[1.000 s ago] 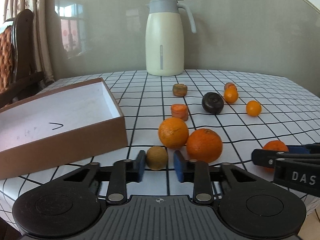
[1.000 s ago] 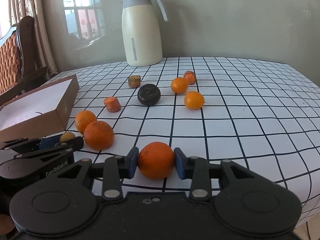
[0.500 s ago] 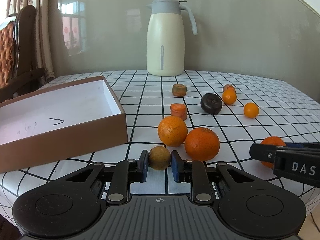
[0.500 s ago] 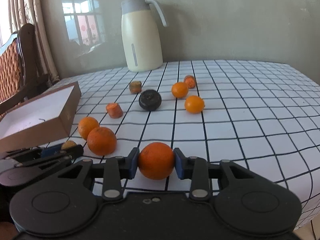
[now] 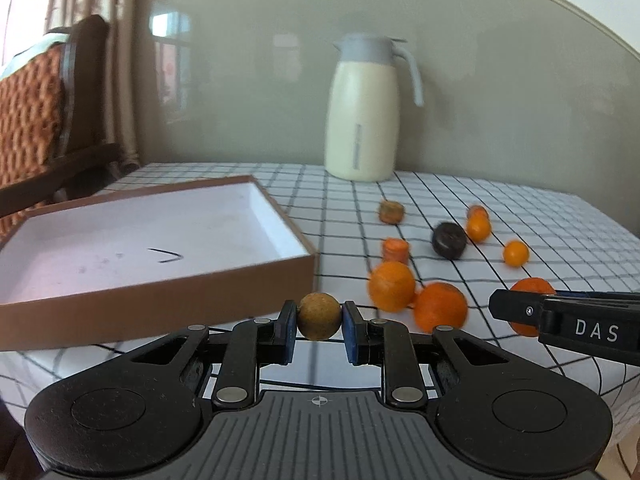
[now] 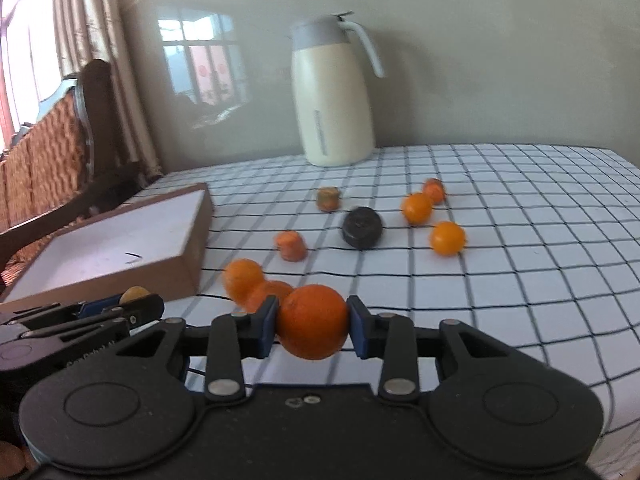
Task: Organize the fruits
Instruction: 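Carry the brown fruit and orange over the box with both tools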
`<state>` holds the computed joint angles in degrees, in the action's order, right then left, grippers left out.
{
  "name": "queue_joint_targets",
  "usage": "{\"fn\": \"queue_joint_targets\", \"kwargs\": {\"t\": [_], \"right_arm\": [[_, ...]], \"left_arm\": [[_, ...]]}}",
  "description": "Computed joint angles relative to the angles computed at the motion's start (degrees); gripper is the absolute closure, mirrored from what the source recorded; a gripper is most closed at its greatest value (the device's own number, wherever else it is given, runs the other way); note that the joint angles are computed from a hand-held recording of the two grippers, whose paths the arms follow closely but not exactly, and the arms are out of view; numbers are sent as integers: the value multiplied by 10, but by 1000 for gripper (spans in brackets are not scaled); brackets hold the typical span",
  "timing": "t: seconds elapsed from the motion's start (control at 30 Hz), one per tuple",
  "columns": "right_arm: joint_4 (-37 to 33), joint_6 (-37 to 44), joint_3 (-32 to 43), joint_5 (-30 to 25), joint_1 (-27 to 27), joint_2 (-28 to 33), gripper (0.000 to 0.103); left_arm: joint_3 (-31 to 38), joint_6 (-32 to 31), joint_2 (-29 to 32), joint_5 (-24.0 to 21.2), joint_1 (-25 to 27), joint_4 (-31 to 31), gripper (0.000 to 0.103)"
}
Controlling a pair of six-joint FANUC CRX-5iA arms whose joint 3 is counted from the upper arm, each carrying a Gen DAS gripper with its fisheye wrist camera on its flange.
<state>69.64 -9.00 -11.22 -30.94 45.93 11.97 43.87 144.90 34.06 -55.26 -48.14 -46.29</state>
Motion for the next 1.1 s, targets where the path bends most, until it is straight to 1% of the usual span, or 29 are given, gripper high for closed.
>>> {"fn": "queue_joint_targets", "kwargs": {"t": [0.2,0.4,0.53,0.7,0.8,0.97,1.1], "right_arm": [[26,-5,12,53,-5,13,75],[34,-1,38,94,-5,36,75],[85,-36,49,121,-14,49,75],[178,-107,63,155,-33,64,75],[207,-126,76,167,-41,73,75],[203,-109,104,174,-43,93,75],[141,-46,140,169,-36,118,75]], "left_arm": [[-54,51,-44,-11,2,-34,79],[-97,99,-79,-30,5,-67,79],[-118,144,-97,-51,5,-100,79],[-143,196,-118,-82,6,-138,79],[-152,213,-126,-100,9,-154,79],[-161,234,-133,-129,13,-177,79],[-163,239,-137,-134,30,-166,79]]}}
